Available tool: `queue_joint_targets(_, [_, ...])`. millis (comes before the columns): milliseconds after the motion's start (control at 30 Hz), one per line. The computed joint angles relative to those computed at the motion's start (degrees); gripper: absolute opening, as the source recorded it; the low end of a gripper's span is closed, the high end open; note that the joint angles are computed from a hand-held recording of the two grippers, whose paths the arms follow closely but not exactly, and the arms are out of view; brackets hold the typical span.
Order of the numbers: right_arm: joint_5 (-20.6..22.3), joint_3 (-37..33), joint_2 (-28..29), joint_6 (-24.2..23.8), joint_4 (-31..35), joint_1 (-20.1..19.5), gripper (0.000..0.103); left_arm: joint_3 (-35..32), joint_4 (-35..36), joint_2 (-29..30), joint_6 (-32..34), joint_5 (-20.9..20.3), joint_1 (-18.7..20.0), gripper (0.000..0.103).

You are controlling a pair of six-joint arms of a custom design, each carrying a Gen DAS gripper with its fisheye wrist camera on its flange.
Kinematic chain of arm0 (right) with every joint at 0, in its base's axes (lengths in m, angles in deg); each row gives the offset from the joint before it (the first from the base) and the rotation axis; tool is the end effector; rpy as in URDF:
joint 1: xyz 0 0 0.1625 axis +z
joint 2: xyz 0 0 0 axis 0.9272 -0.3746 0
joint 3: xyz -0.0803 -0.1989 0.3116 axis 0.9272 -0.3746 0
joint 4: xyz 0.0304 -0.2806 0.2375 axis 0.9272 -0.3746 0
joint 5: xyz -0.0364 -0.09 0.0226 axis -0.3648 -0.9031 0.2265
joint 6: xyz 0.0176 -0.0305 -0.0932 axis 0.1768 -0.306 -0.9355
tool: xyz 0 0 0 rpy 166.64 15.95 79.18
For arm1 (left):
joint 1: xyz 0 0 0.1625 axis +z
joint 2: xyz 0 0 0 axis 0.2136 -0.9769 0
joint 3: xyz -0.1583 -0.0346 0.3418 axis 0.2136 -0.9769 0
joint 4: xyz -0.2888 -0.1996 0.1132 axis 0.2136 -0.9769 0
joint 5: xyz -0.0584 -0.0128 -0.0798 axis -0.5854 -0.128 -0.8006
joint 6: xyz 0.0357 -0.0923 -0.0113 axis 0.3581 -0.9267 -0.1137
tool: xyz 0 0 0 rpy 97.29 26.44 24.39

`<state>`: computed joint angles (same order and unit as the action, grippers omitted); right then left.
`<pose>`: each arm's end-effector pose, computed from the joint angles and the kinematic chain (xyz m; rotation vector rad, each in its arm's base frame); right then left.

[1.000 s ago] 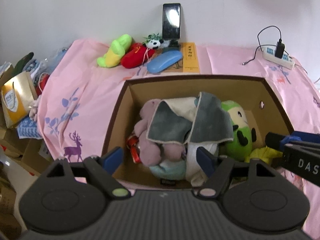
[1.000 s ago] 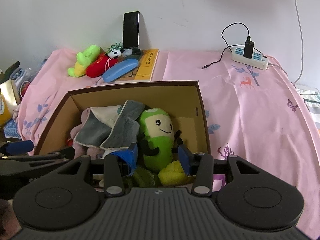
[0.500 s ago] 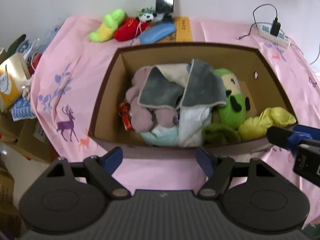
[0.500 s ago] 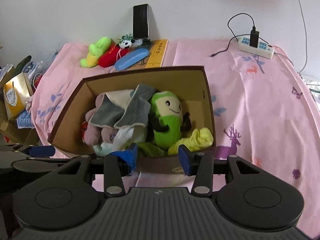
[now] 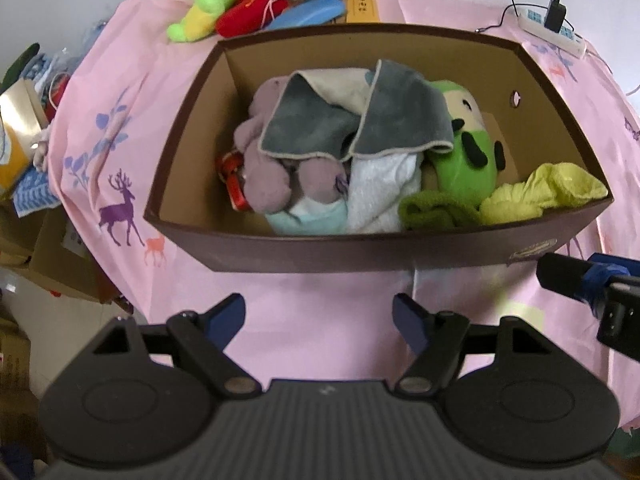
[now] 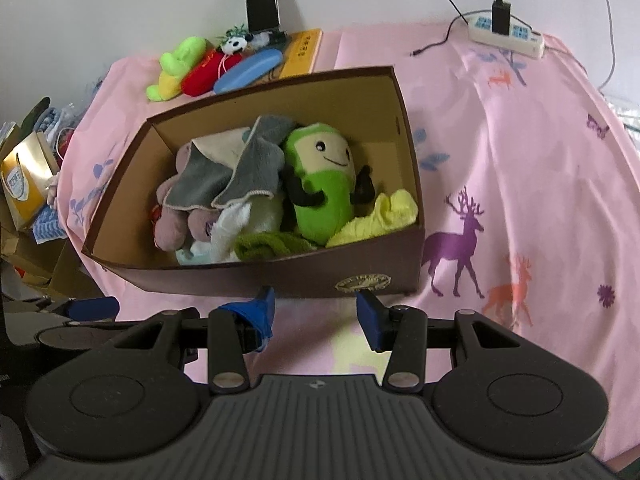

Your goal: Organize soft objects

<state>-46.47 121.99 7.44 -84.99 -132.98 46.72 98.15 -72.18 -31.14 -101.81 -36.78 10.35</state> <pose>0.2421 -0.3274 0.0469 0.5989 -2.5568 0.4932 -0.1118 -0.2639 0.1607 -0.0990 2.1527 -0.6391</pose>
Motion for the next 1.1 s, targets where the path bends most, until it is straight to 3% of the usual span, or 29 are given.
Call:
queue_joint_targets(367, [1.63, -0.75, -1.23, 0.95, 2.44, -0.52, 0.029, -1.81, 2.84, -1.02, 0.08, 2.14, -0.34, 0.075])
queue_joint_targets(767, [2.19, -3.76, -0.38, -3.65, -3.85, 1.5, 0.029, -5.05, 5.2, -2.49, 3.16, 7.71, -1.35, 0.075])
queue_joint_targets(1100, [1.18, -6.52, 3.33, -4.66, -8.47, 1.52, 0.029, -6.84, 7.78, -1.79, 2.15, 12.62, 2.06, 0.075])
